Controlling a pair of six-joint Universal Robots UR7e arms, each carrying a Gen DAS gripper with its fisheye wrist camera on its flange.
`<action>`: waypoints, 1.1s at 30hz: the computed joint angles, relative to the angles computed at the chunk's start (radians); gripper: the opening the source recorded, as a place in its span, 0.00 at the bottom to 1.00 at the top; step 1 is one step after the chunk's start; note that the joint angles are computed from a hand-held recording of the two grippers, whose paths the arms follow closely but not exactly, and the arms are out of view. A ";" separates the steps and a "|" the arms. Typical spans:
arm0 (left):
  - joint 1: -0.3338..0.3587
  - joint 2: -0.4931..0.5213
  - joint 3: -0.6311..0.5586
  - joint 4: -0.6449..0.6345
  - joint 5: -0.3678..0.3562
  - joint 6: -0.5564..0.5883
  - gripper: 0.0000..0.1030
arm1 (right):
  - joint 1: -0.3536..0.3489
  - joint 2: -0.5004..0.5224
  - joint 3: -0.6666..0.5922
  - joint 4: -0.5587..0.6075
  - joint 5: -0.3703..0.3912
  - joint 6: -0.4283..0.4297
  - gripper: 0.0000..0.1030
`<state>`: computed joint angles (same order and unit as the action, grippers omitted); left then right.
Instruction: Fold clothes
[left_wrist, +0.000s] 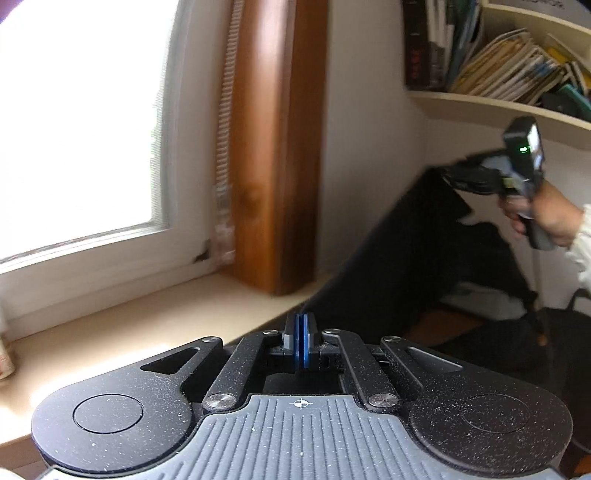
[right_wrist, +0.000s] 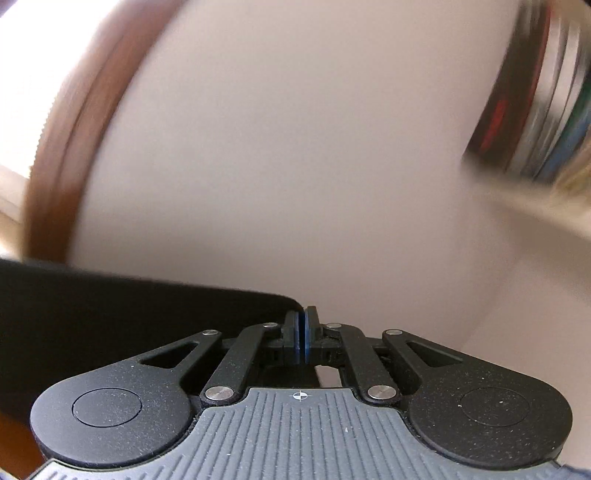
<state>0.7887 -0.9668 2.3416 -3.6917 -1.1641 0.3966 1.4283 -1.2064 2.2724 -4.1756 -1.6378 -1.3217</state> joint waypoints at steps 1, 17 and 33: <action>-0.012 0.015 0.001 0.001 0.009 -0.006 0.02 | -0.010 -0.011 0.003 0.035 -0.020 0.014 0.04; 0.035 -0.034 0.063 0.031 0.149 -0.105 0.72 | -0.336 -0.215 0.215 0.710 0.265 0.170 0.62; 0.003 -0.449 0.362 0.128 0.616 -0.365 0.77 | -0.378 -0.106 0.215 0.695 0.258 0.073 0.76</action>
<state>0.7921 -1.4154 2.7037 -3.5633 -0.5480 0.0317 1.0506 -1.3125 2.4878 -3.4803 -1.3799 -1.2490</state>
